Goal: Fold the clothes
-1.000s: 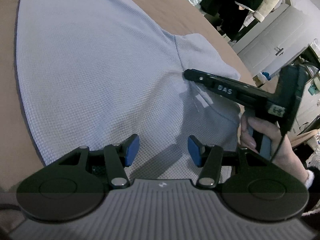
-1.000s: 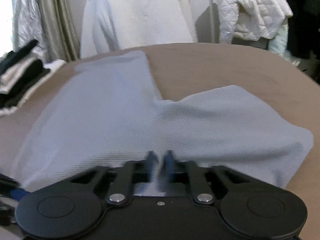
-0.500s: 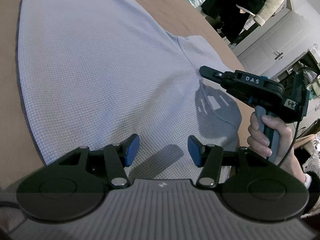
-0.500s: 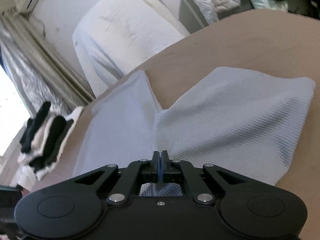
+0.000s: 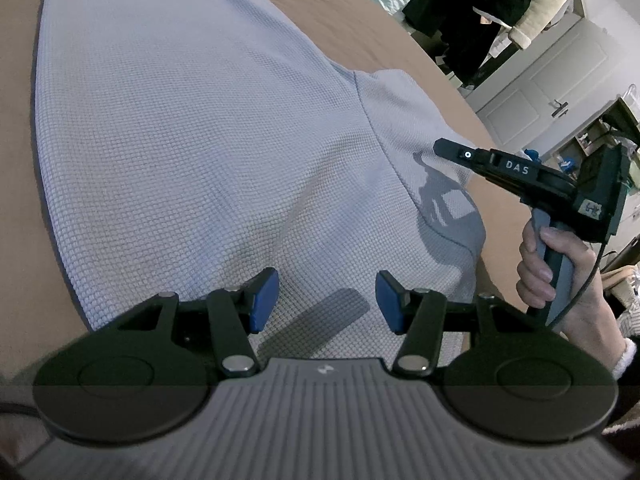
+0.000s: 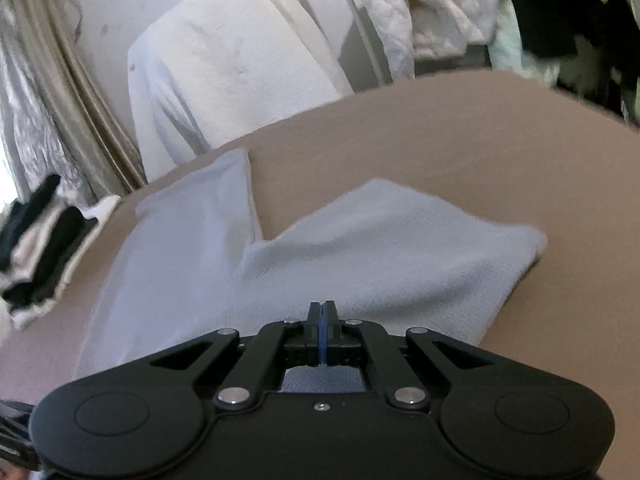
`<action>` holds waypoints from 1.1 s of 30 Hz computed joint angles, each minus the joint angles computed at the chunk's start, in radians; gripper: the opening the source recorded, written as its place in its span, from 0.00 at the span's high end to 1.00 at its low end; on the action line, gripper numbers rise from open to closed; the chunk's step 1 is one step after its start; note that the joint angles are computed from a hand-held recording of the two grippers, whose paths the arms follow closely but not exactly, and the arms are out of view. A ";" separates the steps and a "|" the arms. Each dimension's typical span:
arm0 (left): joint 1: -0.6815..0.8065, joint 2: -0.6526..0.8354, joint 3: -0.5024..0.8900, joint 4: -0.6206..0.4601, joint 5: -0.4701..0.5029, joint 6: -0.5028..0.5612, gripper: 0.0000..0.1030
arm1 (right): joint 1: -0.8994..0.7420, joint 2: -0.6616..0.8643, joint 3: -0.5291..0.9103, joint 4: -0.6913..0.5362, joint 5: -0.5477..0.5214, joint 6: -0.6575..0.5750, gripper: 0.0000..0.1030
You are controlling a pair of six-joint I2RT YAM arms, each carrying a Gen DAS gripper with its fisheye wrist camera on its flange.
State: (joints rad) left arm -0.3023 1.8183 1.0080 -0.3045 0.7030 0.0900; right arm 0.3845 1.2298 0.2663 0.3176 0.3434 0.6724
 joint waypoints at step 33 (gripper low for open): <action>0.005 -0.007 0.019 -0.044 -0.006 0.010 0.48 | -0.277 -0.372 -0.085 -0.612 0.343 -0.127 1.00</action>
State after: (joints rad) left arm -0.2973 1.8116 1.0268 -0.3487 0.6974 0.1002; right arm 0.1074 0.8581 0.1818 -0.2940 0.6864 0.5452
